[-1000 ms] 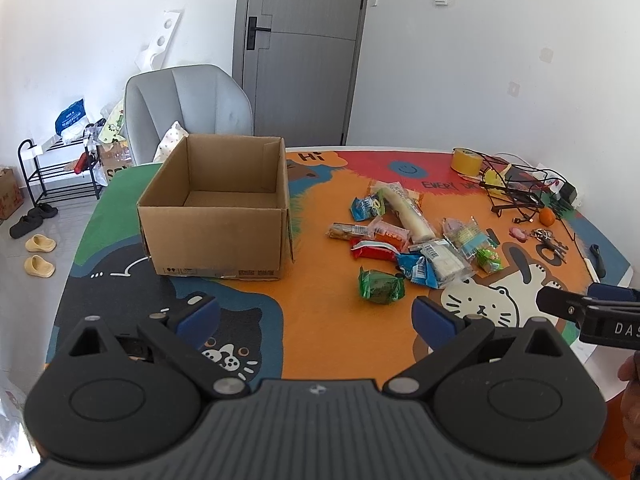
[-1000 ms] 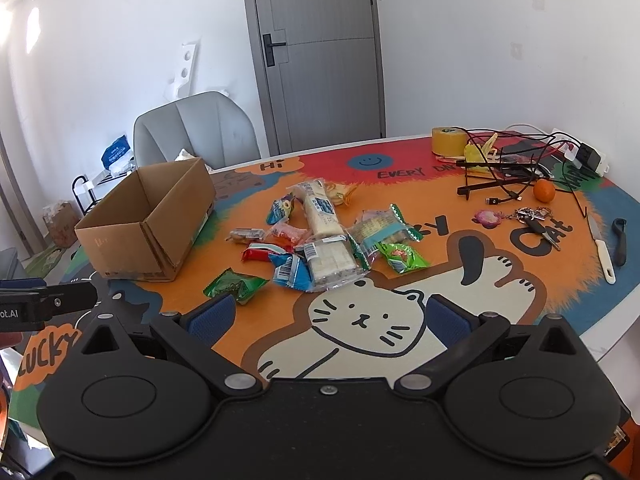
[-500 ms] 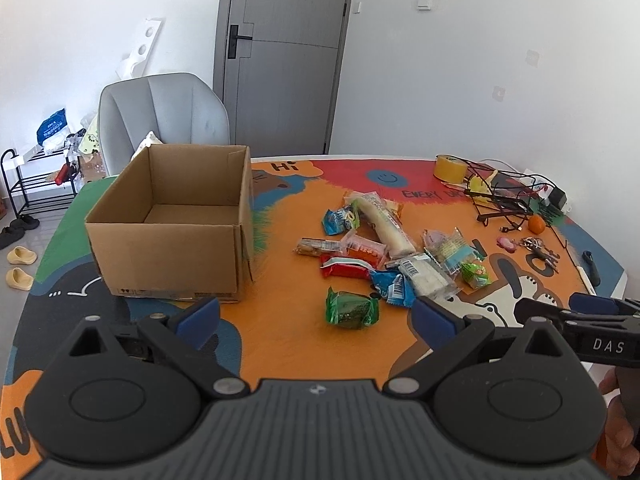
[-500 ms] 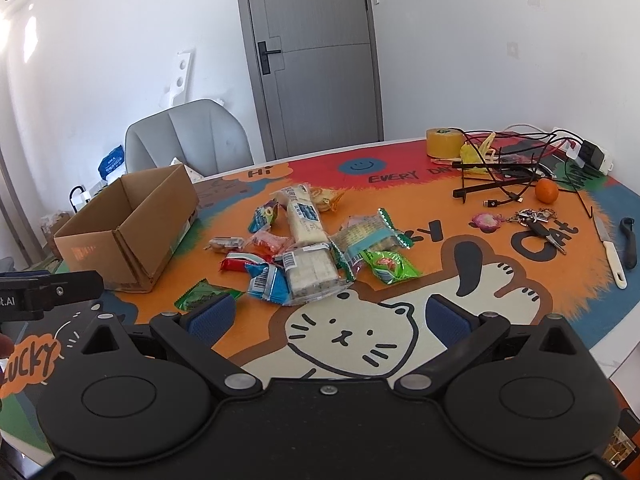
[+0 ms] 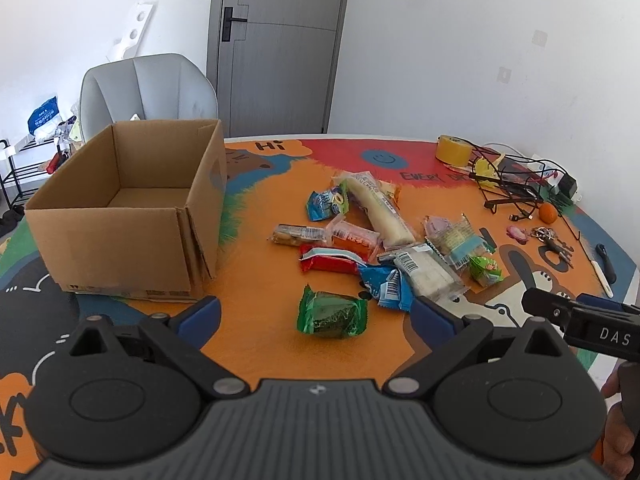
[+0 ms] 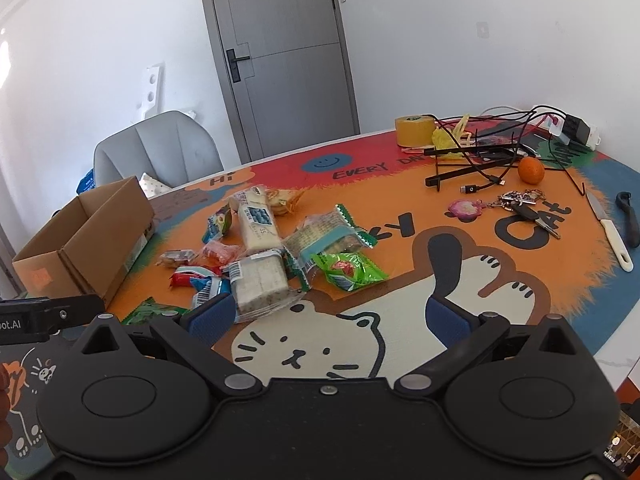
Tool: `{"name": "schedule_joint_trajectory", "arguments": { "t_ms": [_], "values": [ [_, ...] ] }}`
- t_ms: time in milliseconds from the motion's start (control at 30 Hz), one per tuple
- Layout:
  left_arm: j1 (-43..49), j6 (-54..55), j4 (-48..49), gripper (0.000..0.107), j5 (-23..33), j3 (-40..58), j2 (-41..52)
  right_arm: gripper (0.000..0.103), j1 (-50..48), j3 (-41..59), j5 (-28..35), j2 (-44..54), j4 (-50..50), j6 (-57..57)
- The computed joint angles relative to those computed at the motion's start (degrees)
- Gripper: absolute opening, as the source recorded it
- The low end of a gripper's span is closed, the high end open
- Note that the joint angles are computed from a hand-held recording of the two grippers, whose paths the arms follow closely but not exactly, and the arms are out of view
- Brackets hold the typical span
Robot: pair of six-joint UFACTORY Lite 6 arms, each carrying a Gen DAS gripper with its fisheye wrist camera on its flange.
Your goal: Organize snacks
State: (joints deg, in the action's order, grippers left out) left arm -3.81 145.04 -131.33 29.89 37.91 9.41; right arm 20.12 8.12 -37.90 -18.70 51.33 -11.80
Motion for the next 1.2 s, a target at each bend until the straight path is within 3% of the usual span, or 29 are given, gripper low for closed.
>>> {"name": "schedule_joint_trajectory", "arguments": {
  "t_ms": [100,533,967,1067,1200],
  "values": [
    [-1.27,0.90,-2.52,0.099,-0.57,2.35,3.45,0.103,-4.80,0.68,0.28,3.11,-7.77,5.91],
    [-6.47,9.25,-14.79,0.097,-5.89,11.32,14.30,0.103,-14.16,7.57,-2.52,17.51,-22.54,14.29],
    [-8.69,3.99,-12.08,0.062,-9.11,18.10,20.68,0.088,-20.88,14.45,-2.03,26.37,-35.26,20.58],
    [-9.44,6.55,-14.82,0.049,-8.91,18.46,21.13,0.087,-21.67,15.89,-1.86,27.86,-36.25,20.58],
    [-9.60,6.02,-13.69,0.044,-8.15,18.56,21.26,0.082,-23.73,18.23,-0.30,29.82,-39.86,23.16]
  ]
}}
